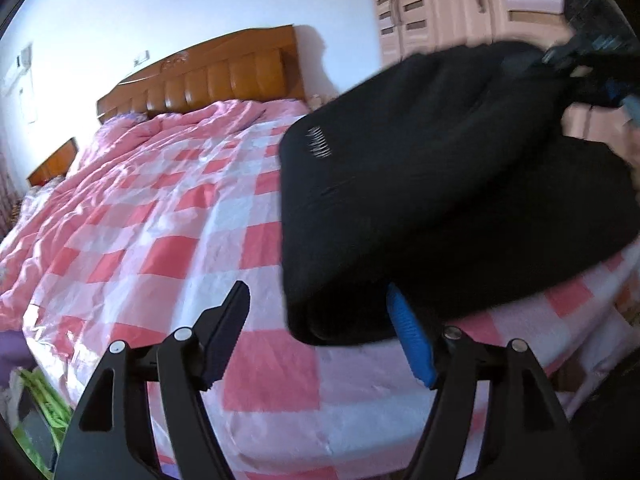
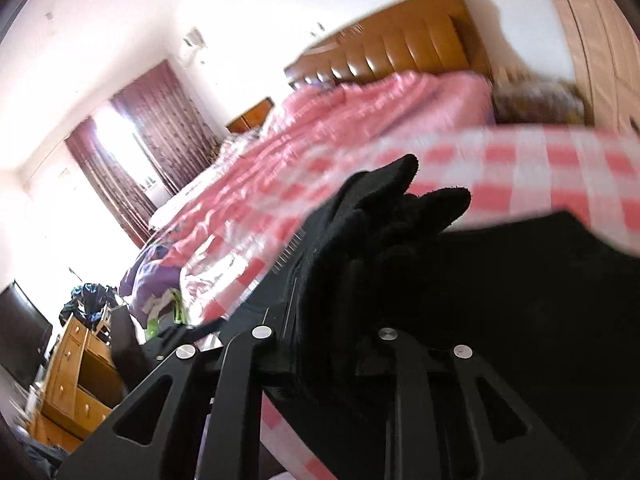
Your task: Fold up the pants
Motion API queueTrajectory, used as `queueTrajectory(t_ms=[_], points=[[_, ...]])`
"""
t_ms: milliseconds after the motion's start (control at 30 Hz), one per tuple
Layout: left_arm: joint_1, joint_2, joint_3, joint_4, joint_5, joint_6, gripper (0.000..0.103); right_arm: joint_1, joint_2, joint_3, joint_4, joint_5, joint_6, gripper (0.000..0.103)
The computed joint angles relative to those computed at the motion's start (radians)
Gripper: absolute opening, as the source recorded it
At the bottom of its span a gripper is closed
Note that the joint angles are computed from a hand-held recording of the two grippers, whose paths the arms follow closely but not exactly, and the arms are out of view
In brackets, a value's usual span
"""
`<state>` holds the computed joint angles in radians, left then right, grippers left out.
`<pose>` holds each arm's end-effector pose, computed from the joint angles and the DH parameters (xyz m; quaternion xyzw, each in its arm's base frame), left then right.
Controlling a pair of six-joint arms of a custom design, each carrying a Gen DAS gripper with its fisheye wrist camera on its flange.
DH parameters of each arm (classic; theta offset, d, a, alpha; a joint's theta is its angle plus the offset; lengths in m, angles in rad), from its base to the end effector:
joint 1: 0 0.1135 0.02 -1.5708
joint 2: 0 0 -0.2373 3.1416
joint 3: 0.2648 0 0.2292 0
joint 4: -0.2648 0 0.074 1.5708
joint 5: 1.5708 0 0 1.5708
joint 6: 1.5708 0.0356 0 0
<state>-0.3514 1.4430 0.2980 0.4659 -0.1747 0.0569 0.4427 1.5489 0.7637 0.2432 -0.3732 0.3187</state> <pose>0.2093 -0.0701 0.1037 0.1454 0.8878 0.0148 0.4365 0.2705 0.1426 0.1815 -0.1441 0.8482 0.3296 0.3888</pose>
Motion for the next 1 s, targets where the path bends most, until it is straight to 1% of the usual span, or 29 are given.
queueTrajectory(t_ms=[67, 167, 233, 267, 333, 400, 433, 500, 667, 733, 767, 867, 900, 1000], points=[[0.018, 0.048, 0.044, -0.013, -0.004, 0.002, 0.072, -0.004, -0.049, -0.038, 0.007, 0.019, -0.011, 0.02], [0.087, 0.044, 0.052, 0.003, 0.069, -0.081, 0.072, -0.041, -0.086, -0.143, 0.059, 0.032, -0.014, 0.02], [0.094, 0.045, 0.05, 0.012, 0.071, -0.089, 0.072, -0.092, -0.035, -0.199, 0.112, 0.002, -0.009, 0.02], [0.085, 0.058, 0.05, 0.019, 0.069, -0.087, 0.072, -0.114, 0.017, -0.236, 0.158, 0.006, -0.012, 0.02], [0.054, 0.088, 0.061, 0.019, 0.036, -0.083, 0.072, -0.145, 0.134, -0.252, 0.229, -0.007, -0.001, 0.02], [0.02, 0.109, 0.068, 0.023, -0.01, -0.087, 0.072, -0.19, 0.216, -0.283, 0.351, -0.073, 0.039, 0.02], [0.02, 0.107, 0.072, 0.014, -0.009, -0.093, 0.072, -0.195, 0.222, -0.276, 0.35, -0.08, 0.038, 0.019], [0.025, 0.103, 0.082, -0.007, -0.003, -0.093, 0.072, -0.172, 0.181, -0.27, 0.312, -0.045, 0.015, 0.019], [0.007, 0.082, 0.08, -0.031, -0.022, -0.083, 0.072, -0.165, 0.092, -0.319, 0.319, -0.009, 0.02, 0.019], [-0.024, 0.078, 0.079, -0.031, -0.062, -0.076, 0.072, -0.179, 0.083, -0.335, 0.317, 0.016, 0.01, 0.019], [-0.041, 0.075, 0.076, -0.029, -0.093, -0.073, 0.075, -0.206, 0.079, -0.348, 0.315, 0.0, -0.001, 0.019], [-0.043, 0.09, 0.084, -0.027, -0.082, -0.073, 0.075, -0.255, 0.164, -0.348, 0.358, -0.057, 0.006, 0.019], [-0.036, 0.096, 0.088, -0.026, -0.075, -0.076, 0.075, -0.252, 0.175, -0.354, 0.385, -0.055, 0.008, 0.02], [-0.022, 0.098, 0.092, -0.037, -0.055, -0.089, 0.075, -0.244, 0.156, -0.343, 0.346, -0.041, -0.013, 0.019]])
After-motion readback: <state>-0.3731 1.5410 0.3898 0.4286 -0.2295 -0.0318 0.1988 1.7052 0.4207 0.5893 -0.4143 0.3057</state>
